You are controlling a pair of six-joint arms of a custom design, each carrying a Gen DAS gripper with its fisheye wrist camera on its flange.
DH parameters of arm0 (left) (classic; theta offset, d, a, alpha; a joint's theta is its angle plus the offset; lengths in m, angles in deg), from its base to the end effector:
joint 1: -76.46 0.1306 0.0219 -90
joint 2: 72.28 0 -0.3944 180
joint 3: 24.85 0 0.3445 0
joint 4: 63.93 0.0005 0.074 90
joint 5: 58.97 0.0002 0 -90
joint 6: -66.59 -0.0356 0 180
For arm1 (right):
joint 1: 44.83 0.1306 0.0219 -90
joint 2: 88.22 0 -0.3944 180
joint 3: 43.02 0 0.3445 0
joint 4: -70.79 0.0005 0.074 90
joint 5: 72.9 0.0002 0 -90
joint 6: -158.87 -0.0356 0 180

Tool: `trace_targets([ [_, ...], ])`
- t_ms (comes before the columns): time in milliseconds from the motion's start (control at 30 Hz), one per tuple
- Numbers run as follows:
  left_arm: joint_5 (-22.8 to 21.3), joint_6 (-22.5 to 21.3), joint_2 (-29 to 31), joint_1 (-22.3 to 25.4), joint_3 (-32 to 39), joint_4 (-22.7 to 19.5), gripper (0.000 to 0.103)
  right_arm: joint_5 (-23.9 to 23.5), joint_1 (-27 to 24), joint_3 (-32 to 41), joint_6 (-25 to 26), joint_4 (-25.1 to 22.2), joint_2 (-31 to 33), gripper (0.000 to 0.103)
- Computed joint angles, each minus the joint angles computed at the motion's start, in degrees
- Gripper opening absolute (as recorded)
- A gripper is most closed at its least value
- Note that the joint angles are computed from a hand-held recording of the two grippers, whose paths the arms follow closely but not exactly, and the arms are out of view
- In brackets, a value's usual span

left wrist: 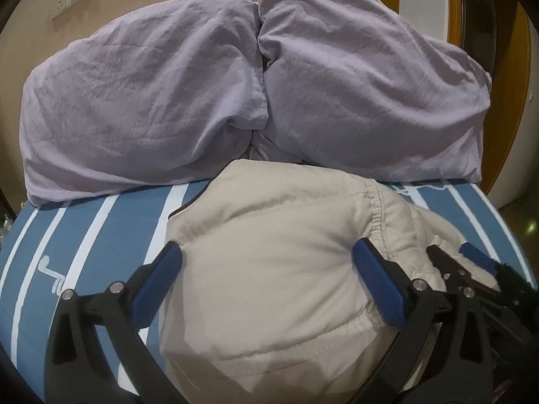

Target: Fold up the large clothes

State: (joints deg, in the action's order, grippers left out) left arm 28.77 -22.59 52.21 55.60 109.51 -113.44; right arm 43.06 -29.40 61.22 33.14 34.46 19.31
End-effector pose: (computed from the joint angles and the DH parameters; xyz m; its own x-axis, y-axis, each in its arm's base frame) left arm 0.6254 -0.2373 0.4447 -0.6008 0.2136 -0.7703 0.3189 0.9477 0.0141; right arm 0.5500 0.1351 0.4192 -0.4489 0.4208 -0.7883 0.4286 0.8755 0.2232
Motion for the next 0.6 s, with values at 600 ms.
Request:
trace_targets([
  [600, -0.9, 0.6, 0.8, -0.1, -0.3, 1.1, 0.101, 0.8, 0.1, 1.0, 0.2, -1.3, 0.7, 0.073],
])
